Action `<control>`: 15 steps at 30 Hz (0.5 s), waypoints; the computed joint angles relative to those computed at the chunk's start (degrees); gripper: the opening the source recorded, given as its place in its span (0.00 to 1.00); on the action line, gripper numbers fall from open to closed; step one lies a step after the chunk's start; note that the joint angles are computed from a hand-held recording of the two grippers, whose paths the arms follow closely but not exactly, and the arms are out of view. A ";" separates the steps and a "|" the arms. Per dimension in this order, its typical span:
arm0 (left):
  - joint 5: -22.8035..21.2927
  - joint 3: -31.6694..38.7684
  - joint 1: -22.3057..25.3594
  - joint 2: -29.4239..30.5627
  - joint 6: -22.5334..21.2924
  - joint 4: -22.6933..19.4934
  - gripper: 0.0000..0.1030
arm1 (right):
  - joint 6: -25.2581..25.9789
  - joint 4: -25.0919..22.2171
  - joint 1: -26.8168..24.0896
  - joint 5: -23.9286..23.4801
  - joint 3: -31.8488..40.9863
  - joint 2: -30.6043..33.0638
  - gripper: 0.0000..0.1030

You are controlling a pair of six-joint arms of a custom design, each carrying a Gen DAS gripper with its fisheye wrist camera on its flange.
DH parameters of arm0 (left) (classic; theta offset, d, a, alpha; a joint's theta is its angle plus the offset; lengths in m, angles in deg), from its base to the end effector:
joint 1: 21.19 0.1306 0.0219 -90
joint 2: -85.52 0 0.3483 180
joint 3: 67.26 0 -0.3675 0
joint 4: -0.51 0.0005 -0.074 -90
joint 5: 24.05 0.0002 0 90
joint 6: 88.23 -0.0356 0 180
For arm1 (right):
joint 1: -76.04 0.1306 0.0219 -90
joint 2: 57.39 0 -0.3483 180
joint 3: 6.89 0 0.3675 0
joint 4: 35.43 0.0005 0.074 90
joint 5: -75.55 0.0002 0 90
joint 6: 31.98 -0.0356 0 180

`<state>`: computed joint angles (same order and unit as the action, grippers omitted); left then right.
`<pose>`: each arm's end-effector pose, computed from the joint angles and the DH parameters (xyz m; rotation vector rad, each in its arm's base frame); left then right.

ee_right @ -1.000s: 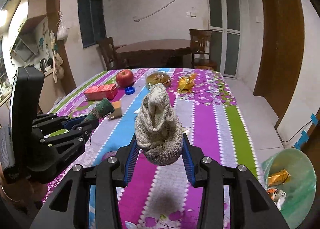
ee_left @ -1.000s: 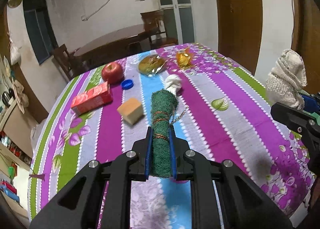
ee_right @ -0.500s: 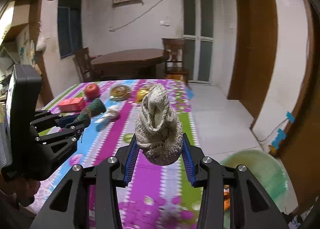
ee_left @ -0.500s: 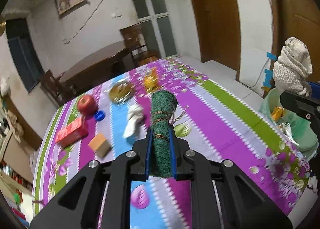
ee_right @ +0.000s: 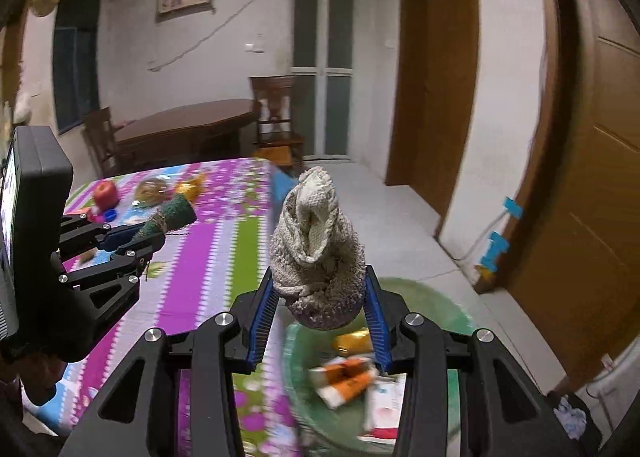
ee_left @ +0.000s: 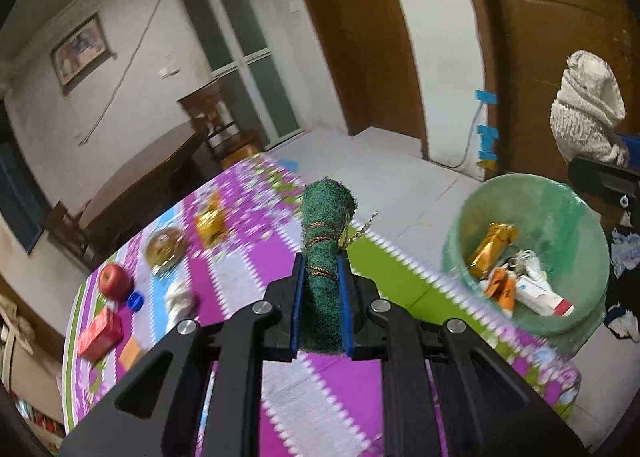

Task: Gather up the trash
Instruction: 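Lift the green sponge and knit bundle and carry them toward the green bin, then hold the green sponge and knit bundle over the green bin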

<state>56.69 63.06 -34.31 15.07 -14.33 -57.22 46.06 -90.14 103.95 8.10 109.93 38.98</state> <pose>0.5555 -0.1241 0.5234 0.4715 2.1631 0.2078 0.4424 0.2183 0.5448 -0.0723 2.1163 -0.0150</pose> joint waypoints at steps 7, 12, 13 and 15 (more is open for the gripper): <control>0.38 3.95 -4.01 3.64 -2.07 -0.79 0.13 | -1.25 -1.37 -4.98 -0.12 -4.79 -4.42 0.42; 0.65 5.63 -5.90 5.51 -3.20 -0.80 0.13 | -1.56 -2.87 -7.10 0.21 -6.08 -5.42 0.42; 0.58 5.92 -6.27 5.92 -3.40 -0.79 0.13 | -1.61 -3.00 -7.24 0.41 -6.25 -5.48 0.42; 0.48 6.51 -6.82 6.62 -3.70 -0.85 0.13 | -1.68 -3.21 -8.02 0.25 -6.83 -5.90 0.42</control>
<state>57.17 69.57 -41.13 21.69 -18.04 -58.06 44.38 -93.35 95.92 8.35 103.09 33.08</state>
